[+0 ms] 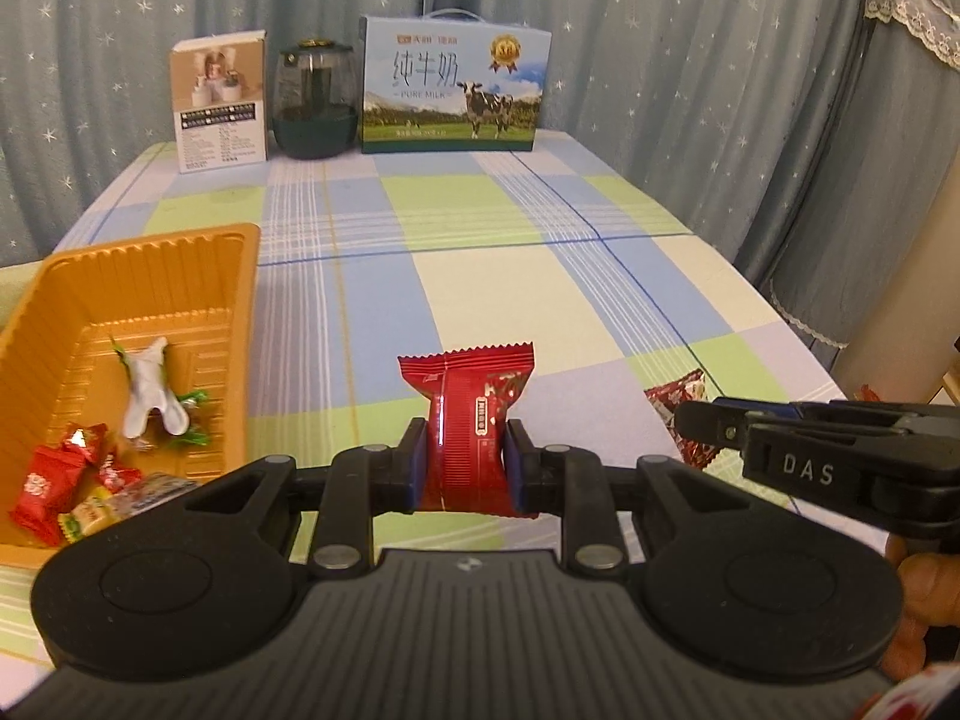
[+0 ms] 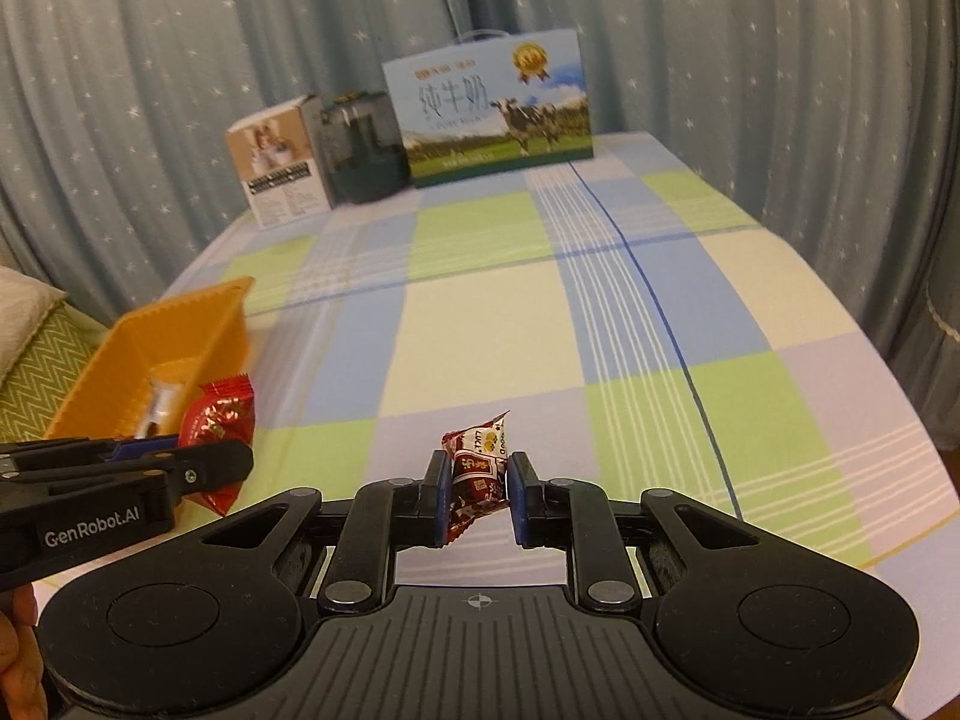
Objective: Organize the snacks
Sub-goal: 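Carry both held candies over the orange tray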
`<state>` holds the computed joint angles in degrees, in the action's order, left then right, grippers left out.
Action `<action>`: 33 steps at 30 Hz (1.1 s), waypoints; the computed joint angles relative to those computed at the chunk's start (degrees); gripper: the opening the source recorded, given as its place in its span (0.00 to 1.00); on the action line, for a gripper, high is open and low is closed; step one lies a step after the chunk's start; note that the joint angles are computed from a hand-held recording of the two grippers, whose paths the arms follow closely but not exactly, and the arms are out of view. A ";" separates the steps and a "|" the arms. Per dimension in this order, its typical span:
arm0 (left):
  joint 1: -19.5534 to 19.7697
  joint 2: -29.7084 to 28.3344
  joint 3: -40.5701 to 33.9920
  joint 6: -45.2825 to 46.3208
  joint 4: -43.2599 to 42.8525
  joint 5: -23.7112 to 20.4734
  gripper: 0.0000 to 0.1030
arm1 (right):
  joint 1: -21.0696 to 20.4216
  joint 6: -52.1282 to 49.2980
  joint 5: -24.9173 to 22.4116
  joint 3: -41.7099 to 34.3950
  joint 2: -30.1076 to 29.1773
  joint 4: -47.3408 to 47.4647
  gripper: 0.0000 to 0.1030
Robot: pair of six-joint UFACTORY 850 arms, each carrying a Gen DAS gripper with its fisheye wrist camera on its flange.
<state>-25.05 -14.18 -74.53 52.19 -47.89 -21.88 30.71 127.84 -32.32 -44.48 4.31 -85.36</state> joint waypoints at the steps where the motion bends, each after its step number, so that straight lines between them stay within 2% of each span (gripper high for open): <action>1: 0.22 0.43 0.23 0.17 -0.13 -0.03 0.22 | 0.40 -0.33 -0.49 -0.28 0.15 0.14 0.19; 15: 4.57 4.21 0.63 -1.96 2.36 -0.58 0.22 | 4.54 -2.82 -2.06 -6.41 -2.22 -1.67 0.19; 33: 12.68 4.38 -1.30 -8.43 8.98 -0.89 0.22 | 6.36 -5.29 3.19 -15.66 -10.19 -5.28 0.19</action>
